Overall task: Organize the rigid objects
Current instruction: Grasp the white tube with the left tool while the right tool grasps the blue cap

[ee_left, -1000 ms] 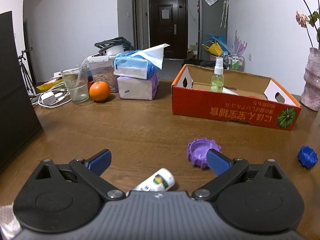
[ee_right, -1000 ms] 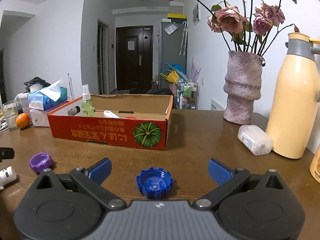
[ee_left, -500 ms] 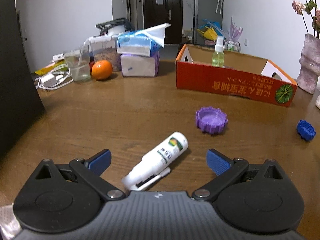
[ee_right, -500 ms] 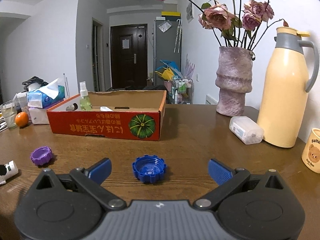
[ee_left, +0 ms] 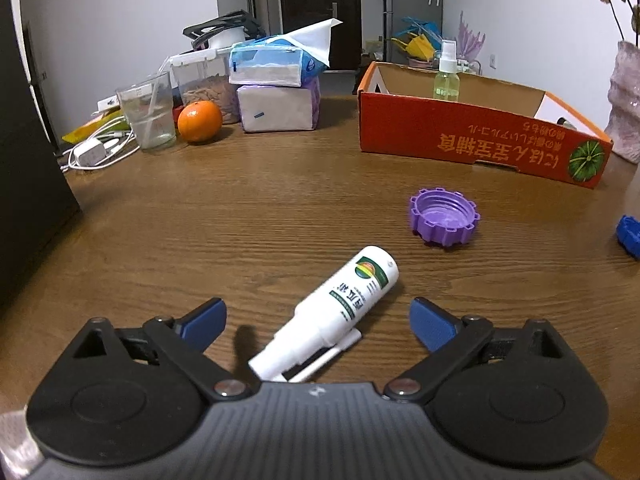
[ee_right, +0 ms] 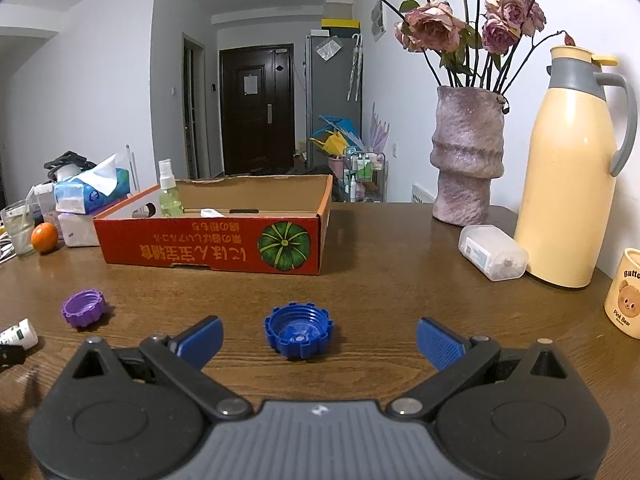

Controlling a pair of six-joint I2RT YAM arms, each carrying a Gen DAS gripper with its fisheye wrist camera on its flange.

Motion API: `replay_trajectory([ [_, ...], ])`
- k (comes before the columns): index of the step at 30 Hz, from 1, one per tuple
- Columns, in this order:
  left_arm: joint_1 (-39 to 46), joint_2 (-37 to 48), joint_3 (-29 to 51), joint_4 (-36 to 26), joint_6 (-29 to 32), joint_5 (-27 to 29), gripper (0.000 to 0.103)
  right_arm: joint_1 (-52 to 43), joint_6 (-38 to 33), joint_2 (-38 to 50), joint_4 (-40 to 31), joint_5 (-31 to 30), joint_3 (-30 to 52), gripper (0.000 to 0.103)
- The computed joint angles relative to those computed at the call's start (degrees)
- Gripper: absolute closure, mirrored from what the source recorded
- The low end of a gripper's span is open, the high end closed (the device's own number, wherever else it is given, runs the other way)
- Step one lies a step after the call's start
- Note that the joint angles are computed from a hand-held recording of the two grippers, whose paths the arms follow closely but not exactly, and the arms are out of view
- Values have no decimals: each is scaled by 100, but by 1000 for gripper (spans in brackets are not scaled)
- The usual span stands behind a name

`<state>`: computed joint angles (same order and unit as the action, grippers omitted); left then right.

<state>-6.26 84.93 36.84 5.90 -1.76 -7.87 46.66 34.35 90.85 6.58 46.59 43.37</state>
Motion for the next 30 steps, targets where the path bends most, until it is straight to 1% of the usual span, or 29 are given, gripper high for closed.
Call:
replay_trajectory([
  [1, 10, 32, 24, -12, 19, 45, 12, -8, 4, 11, -12, -13, 9, 0],
  [2, 23, 61, 46, -29, 37, 111, 22, -7, 9, 23, -24, -16, 19, 0],
  [3, 34, 91, 71, -56, 62, 188, 30, -6, 7, 30, -25, -17, 21, 0],
  [5, 69, 37, 26, -23, 108, 408, 54, 2, 13, 43, -29, -12, 21, 0],
  [6, 63, -1, -10, 4, 138, 447, 63, -1, 15, 52, -36, -16, 29, 0],
  [7, 75, -32, -30, 7, 166, 540, 68, -5, 17, 58, -42, -22, 33, 0],
  [9, 45, -86, -92, 70, 165, 566, 69, -12, 18, 75, -58, -36, 47, 0],
  [11, 45, -171, -155, 132, 167, 638, 74, -21, 19, 99, -71, -63, 61, 0],
  [16, 46, -350, -271, 220, 114, 709, 74, -81, 4, 192, -77, -185, 109, 0],
  [21, 39, -539, -392, 370, 53, 643, 74, -208, -5, 351, -109, -359, 216, 0],
  [30, 78, -607, -435, 480, -50, 518, 74, -601, -207, 842, -180, -686, 683, 3],
])
